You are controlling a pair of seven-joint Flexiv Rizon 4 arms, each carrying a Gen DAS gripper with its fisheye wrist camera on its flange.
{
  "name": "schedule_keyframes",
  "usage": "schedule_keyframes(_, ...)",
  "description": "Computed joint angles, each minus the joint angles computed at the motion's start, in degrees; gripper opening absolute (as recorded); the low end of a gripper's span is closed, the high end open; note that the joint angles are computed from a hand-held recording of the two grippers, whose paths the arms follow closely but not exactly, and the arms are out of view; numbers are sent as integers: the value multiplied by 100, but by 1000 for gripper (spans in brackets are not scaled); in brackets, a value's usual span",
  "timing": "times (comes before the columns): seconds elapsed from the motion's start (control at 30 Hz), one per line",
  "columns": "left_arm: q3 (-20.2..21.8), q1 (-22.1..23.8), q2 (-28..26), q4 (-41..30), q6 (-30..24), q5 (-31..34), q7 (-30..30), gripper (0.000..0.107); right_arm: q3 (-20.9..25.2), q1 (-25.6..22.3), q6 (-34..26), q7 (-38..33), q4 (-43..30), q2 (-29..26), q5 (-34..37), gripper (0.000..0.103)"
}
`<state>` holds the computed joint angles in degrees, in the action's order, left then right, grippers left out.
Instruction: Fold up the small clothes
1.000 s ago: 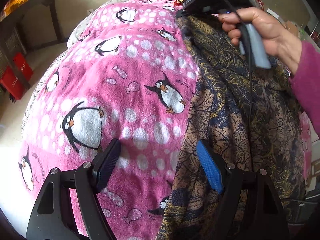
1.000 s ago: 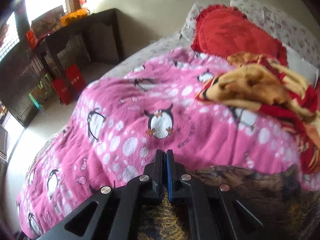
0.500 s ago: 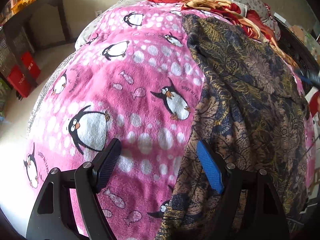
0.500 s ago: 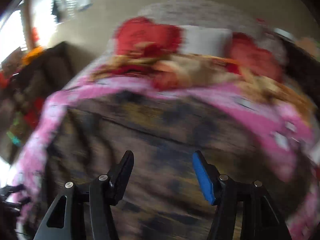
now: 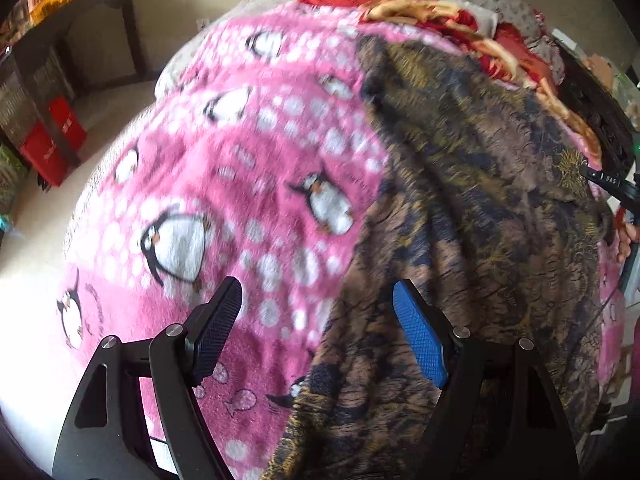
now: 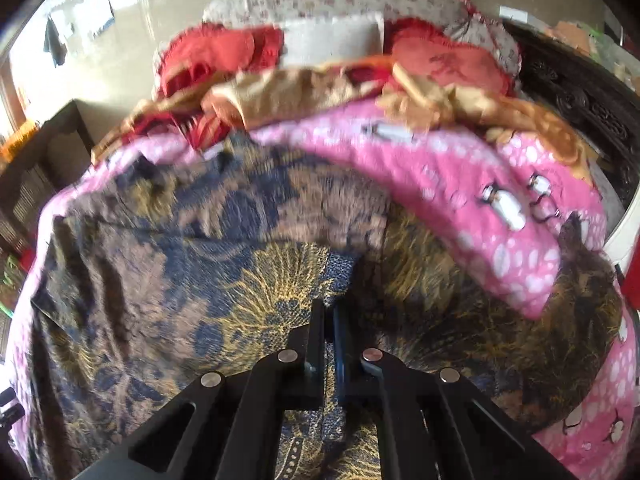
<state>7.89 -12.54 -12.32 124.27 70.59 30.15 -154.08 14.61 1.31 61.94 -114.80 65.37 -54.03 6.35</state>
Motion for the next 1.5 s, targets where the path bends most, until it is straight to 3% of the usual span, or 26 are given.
schedule_keyframes(0.1, 3, -123, -14, -309, -335, 295, -108, 79, -397, 172, 514, 333, 268, 128, -175, 3)
schedule_keyframes(0.23, -109, -102, -226, -652, -449, 241, 54, 79, -319, 114, 136, 422, 102, 23, -430, 3)
schedule_keyframes(0.27, -116, -112, -294, -752, -429, 231, 83, 79, -288, 94, 137, 357, 177, 75, -452, 8)
schedule_keyframes(0.37, -109, -182, -498, -1073, -507, 168, 200, 79, -226, 30, 669, 175, 693, 381, -423, 44)
schedule_keyframes(0.4, -106, -205, -570, -1171, -502, 139, 248, 79, -94, -59, 901, 50, 881, 486, -359, 49)
schedule_keyframes(0.5, -67, -301, -805, -1508, -614, 65, 428, 79, 196, -238, 1142, -259, 1217, 678, -311, 49)
schedule_keyframes(0.63, -10, -401, -1101, -1917, -737, -52, 679, 79, 440, -346, 751, -325, 952, 533, -177, 49)
schedule_keyframes(0.8, 44, -430, -1464, -2357, -787, -328, 1001, 79, 290, -83, 316, -36, 186, 76, -94, 49)
schedule_keyframes(0.9, 76, -390, -1734, -2673, -778, -551, 1245, 79, -170, 253, 158, 502, -388, -326, -257, 49)
schedule_keyframes(0.97, 92, -352, -1881, -2841, -769, -721, 1420, 79, -132, 254, 103, 530, -639, -497, -264, 49)
schedule_keyframes(1.07, 125, -281, -2083, -3029, -575, -974, 1604, 79, -113, 227, 158, 332, -430, -321, -335, 49)
schedule_keyframes(1.17, 187, -238, -2289, -3190, -400, -1227, 1735, 79, 266, -116, 159, -109, 33, 50, -64, 49)
schedule_keyframes(1.27, 168, -159, -2488, -3286, -300, -1547, 1909, 79, 195, -159, 355, -335, 557, 327, 8, 49)
schedule_keyframes(1.43, 254, -206, -2797, -3330, -253, -1915, 2019, 79, -272, 51, 351, 112, 899, 258, -239, 49)
schedule_keyframes(1.5, 459, -385, -2863, -3357, -157, -1823, 1967, 79, -65, -108, 448, 57, 892, 200, -112, 50)
